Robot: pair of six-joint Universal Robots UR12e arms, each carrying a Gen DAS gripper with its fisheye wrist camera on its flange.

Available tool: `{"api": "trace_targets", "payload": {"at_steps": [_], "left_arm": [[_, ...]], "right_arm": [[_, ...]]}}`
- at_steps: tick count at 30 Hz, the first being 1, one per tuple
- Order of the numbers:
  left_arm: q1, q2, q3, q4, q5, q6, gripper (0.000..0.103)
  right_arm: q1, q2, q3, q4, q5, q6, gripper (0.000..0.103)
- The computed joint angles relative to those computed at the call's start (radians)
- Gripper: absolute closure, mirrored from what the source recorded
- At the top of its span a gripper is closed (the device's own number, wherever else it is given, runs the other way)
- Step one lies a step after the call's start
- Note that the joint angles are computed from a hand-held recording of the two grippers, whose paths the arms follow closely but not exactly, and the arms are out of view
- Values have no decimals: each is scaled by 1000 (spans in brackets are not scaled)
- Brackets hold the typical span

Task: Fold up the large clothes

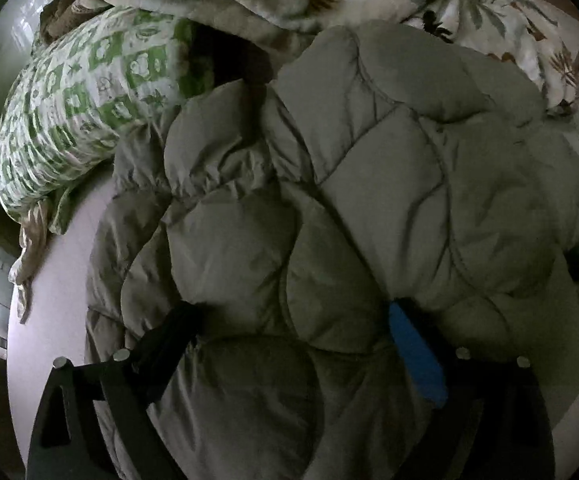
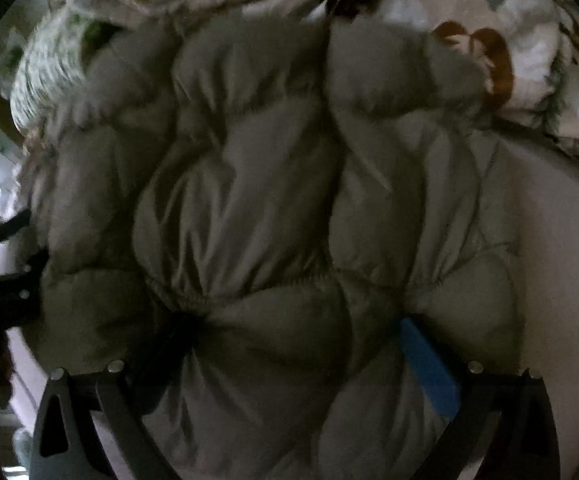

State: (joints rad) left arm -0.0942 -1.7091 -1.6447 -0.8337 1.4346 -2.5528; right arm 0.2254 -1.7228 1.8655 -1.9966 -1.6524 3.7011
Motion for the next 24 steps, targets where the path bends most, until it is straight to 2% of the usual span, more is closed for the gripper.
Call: {"api": "trace_targets", "payload": {"at_steps": [4,9,15,16,18,21,24], "left_arm": [[8,21,-4,-14,-1,-11,6],[44,70,-33,-22,-47,22,6],[87,135,-93,-6,-96,32,6],[89,140,-102,-4,-90,35,6],[90,129,-100,-21,-77,34,6],[102,129,-106,-30,-93,15,6],[110,136,-103,-38,-95,4,6]], "right_arm": [[15,1,-34,49,-33,28,0],[34,-56,-21,21,-25,70,0],[115,-100,3,21,-96,119,0],[133,-98,9,32,-106,138,0],[135,-76,12,45,-100,150,0],[158,-50,21,55,-146,144,0],[162,-53,21,53,-156,156,0]]}}
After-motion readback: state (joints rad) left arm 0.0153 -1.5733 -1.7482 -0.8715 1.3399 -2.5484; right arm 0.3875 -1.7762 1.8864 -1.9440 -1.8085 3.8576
